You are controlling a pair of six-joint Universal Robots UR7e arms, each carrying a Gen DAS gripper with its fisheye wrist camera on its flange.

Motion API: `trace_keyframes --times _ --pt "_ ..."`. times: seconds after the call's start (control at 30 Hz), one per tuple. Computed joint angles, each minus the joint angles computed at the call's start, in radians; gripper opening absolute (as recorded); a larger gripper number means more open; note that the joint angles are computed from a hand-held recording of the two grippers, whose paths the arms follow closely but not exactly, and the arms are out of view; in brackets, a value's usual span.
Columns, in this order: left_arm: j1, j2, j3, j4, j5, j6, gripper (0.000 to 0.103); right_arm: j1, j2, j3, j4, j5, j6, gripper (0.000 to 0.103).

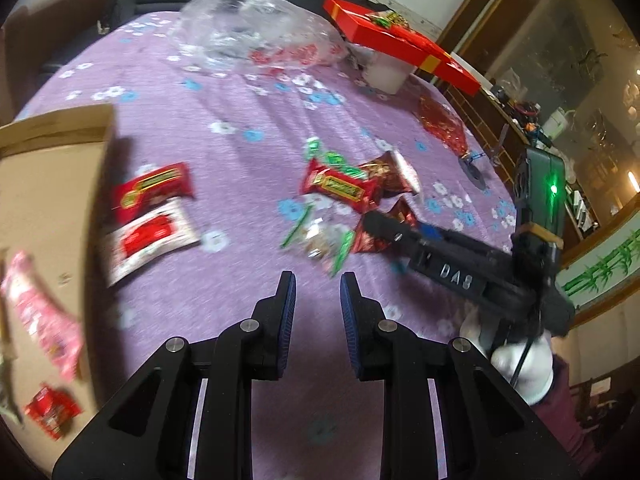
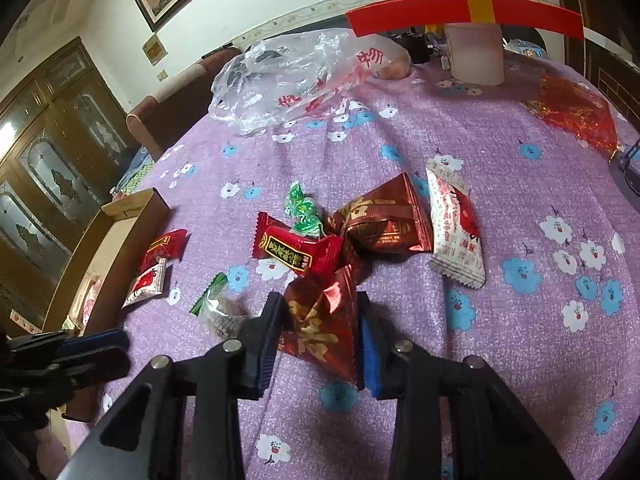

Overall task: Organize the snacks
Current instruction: 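Grasp the dark red triangular pack with the right tool while the left tool grasps the clear zip bag, then carry the triangular pack and the zip bag toward the cardboard box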

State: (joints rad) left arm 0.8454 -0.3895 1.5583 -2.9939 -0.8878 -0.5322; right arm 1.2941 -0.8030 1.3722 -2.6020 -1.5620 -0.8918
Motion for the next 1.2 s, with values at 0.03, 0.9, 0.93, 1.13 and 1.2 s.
trace_keyframes --times 0.03,0.9,0.93,1.13,1.2 --pt "0.003 0.015 -0.023 -0.010 -0.004 0.022 0.021 -0.001 -0.002 0.001 -0.002 0.002 0.006 0.038" --pt "0.036 0.202 -0.311 0.149 0.149 0.103 0.047 -0.021 -0.028 -0.003 0.005 0.044 0.089 0.038" --pt "0.030 0.211 -0.316 0.154 0.172 0.128 0.046 -0.021 -0.027 -0.004 0.006 0.042 0.091 0.038" --pt "0.022 0.198 -0.279 0.130 0.168 0.159 0.039 -0.021 -0.025 -0.003 -0.005 0.038 0.093 0.038" --pt "0.021 0.176 -0.244 0.101 0.145 0.145 0.039 -0.021 -0.026 0.000 -0.015 0.039 0.090 0.038"
